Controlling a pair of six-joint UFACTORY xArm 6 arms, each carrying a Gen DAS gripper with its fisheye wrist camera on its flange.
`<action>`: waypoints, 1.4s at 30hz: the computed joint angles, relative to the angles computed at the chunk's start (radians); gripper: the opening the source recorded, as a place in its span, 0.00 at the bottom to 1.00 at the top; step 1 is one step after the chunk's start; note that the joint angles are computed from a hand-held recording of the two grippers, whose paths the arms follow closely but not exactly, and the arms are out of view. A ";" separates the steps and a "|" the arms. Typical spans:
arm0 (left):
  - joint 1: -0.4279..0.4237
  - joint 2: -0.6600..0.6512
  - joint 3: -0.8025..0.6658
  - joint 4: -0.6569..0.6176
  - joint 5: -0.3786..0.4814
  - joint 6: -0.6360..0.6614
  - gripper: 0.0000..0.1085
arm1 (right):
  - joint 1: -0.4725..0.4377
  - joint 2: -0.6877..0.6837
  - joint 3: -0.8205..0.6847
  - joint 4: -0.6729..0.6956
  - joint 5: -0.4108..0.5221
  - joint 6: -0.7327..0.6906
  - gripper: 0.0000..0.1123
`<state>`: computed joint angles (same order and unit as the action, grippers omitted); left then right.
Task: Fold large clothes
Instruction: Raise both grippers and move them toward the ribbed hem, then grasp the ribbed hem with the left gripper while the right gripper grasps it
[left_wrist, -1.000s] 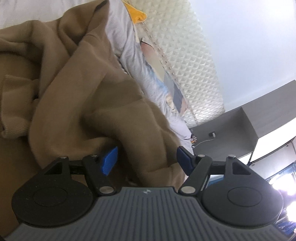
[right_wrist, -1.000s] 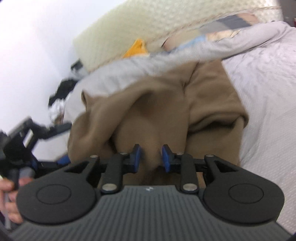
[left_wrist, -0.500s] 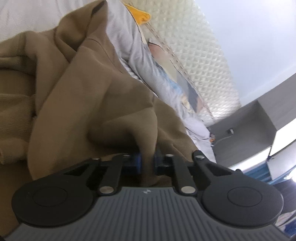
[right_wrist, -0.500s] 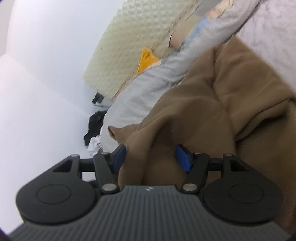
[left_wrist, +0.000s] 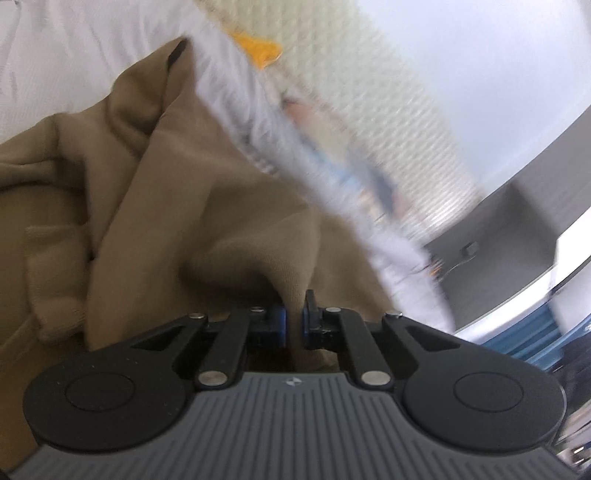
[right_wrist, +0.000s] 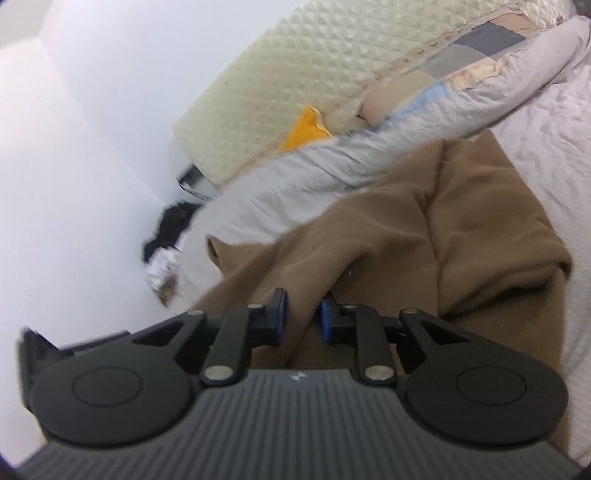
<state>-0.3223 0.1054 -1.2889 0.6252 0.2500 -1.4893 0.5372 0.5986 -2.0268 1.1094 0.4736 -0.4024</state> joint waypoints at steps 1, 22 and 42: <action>-0.013 0.012 -0.016 -0.053 0.050 0.065 0.09 | 0.002 -0.001 0.008 -0.028 -0.001 0.014 0.18; -0.093 -0.047 -0.033 -0.119 0.299 0.235 0.43 | 0.024 -0.195 0.300 -0.006 -0.111 -0.092 0.43; -0.005 -0.436 0.039 -0.350 0.809 0.498 0.61 | -0.136 -0.480 0.683 -0.370 0.084 0.357 0.74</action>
